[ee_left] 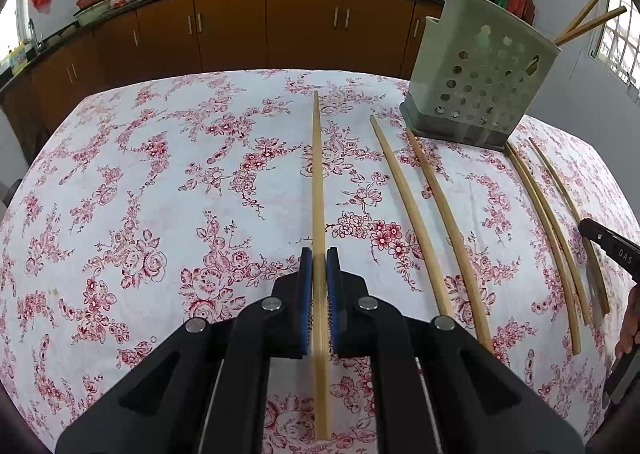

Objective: Organize utensils
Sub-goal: 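Lower the left tool onto a third chopstick and close it while the right tool grasps one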

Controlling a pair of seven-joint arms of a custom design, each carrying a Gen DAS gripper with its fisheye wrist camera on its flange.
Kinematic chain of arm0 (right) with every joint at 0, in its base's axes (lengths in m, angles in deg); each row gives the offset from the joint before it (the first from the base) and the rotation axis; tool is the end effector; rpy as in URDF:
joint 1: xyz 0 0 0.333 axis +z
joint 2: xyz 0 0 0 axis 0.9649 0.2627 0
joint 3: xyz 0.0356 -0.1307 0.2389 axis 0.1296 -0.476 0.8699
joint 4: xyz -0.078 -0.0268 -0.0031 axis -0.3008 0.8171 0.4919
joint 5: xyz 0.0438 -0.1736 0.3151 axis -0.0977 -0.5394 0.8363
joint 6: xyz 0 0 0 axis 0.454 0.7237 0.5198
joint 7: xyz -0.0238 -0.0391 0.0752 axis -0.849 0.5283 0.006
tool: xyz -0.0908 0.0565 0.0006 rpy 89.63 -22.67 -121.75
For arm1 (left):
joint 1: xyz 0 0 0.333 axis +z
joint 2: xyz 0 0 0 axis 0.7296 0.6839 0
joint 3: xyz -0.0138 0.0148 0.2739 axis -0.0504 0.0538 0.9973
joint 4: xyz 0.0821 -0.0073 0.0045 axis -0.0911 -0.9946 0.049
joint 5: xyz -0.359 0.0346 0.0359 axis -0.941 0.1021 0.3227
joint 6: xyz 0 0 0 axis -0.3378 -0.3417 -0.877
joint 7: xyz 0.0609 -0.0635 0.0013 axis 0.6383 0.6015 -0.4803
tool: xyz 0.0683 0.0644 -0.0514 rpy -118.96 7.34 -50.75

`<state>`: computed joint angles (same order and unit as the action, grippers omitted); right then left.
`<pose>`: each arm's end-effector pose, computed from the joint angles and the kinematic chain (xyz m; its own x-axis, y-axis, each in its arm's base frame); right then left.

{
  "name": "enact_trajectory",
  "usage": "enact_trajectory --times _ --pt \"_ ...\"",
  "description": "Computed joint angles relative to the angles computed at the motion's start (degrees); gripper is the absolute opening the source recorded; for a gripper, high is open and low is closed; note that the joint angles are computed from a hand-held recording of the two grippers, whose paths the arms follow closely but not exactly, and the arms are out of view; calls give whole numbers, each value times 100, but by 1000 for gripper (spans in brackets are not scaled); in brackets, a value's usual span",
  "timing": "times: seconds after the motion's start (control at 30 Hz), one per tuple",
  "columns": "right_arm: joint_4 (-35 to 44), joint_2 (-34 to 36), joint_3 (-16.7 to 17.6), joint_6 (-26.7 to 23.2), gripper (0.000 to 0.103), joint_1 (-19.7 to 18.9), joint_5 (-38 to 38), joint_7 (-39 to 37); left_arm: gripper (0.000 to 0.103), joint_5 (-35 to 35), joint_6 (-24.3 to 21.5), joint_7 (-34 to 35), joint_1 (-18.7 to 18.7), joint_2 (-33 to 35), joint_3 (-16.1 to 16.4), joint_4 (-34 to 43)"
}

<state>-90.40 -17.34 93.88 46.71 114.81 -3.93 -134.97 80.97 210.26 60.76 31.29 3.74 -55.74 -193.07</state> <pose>0.4237 0.4269 0.4212 -0.3890 -0.9159 -0.0986 -0.6751 0.3563 -0.6460 0.4761 -0.2819 0.4487 -0.3420 -0.9367 0.0751 -0.7387 0.2185 -0.6377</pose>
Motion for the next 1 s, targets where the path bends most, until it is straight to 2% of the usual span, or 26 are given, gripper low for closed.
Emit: enact_trajectory --times 0.33,0.87,1.0 --pt "-23 -15 10 -2 8 -1 -1 10 9 -286 31 213 2 -97 6 -103" --pt "-141 -113 63 16 8 52 1 165 9 -117 -8 181 7 -146 -21 -142" --pt "-339 -275 150 14 8 76 4 239 9 -287 12 465 -34 -295 -21 -319"
